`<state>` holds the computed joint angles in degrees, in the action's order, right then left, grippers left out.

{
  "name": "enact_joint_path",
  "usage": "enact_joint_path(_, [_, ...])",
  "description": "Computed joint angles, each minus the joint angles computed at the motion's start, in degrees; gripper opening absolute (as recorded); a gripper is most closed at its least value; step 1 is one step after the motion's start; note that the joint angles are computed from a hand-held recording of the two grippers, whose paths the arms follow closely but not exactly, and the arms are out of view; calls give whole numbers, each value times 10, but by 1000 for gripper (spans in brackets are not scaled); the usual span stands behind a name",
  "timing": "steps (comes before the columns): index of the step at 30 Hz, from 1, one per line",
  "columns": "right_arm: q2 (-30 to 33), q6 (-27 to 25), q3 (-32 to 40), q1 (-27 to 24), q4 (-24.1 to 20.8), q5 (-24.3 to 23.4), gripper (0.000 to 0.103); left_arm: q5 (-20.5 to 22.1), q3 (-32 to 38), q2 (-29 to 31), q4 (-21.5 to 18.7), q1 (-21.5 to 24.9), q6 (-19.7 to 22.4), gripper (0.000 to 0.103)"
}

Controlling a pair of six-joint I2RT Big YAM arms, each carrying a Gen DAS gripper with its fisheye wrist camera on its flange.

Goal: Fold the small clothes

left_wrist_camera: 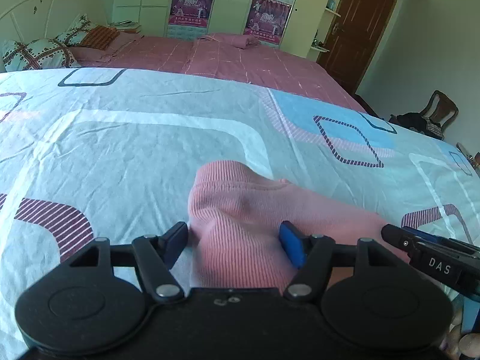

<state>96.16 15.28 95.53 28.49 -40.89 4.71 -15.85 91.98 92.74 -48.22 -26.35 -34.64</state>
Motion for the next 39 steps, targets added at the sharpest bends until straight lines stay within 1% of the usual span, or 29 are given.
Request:
enact_joint_path(2, [-3, 5, 5, -2, -10, -9, 34, -9, -5, -8, 2, -4, 1, 67])
enact_joint_path(4, [-16, 10, 1, -2, -12, -13, 41, -20, -10, -17, 1, -8, 2, 67])
enact_joint_path(5, [-24, 10, -6, -1, -9, -14, 47, -22, -13, -22, 1, -10, 1, 67])
enact_joint_path(6, [-36, 7, -15, 2, -3, -11, 51, -24, -17, -28, 3, -12, 1, 67])
enact_joint_path(9, [-64, -2, -37, 6, 4, -17, 51, -37, -27, -45, 4, -23, 3, 66])
enact_joint_path(13, [-98, -11, -66, 15, 8, -17, 51, -48, -41, -67, 3, -37, 17, 66])
enact_joint_path(16, [-114, -8, -80, 20, -6, -27, 51, -61, -54, -86, -3, -54, 24, 67])
enact_joint_path(19, [-133, -15, -101, 32, -8, -21, 51, -69, -71, -106, -6, -68, 23, 67])
enact_joint_path(21, [-143, -21, -114, 41, -7, -12, 51, -74, -77, -112, -14, -77, 18, 67])
enact_joint_path(23, [-146, -27, -122, 48, -14, -3, 51, -72, -81, -112, -28, -84, 11, 67])
enact_joint_path(26, [-141, -27, -132, 47, -31, 10, 51, -73, -89, -108, -30, -91, 5, 68])
enact_joint_path(28, [-143, -37, -140, 47, -29, 21, 51, -74, -86, -106, -35, -90, -4, 68])
enact_joint_path(30, [-150, -34, -140, 48, -33, 24, 51, -71, -82, -109, -42, -91, -10, 67])
enact_joint_path(34, [-187, -35, -161, 58, -25, 14, 51, -79, -99, -137, -36, -106, 11, 68])
enact_joint_path(39, [-231, -33, -191, 79, -37, 25, 51, -66, -154, -190, -30, -123, -3, 68])
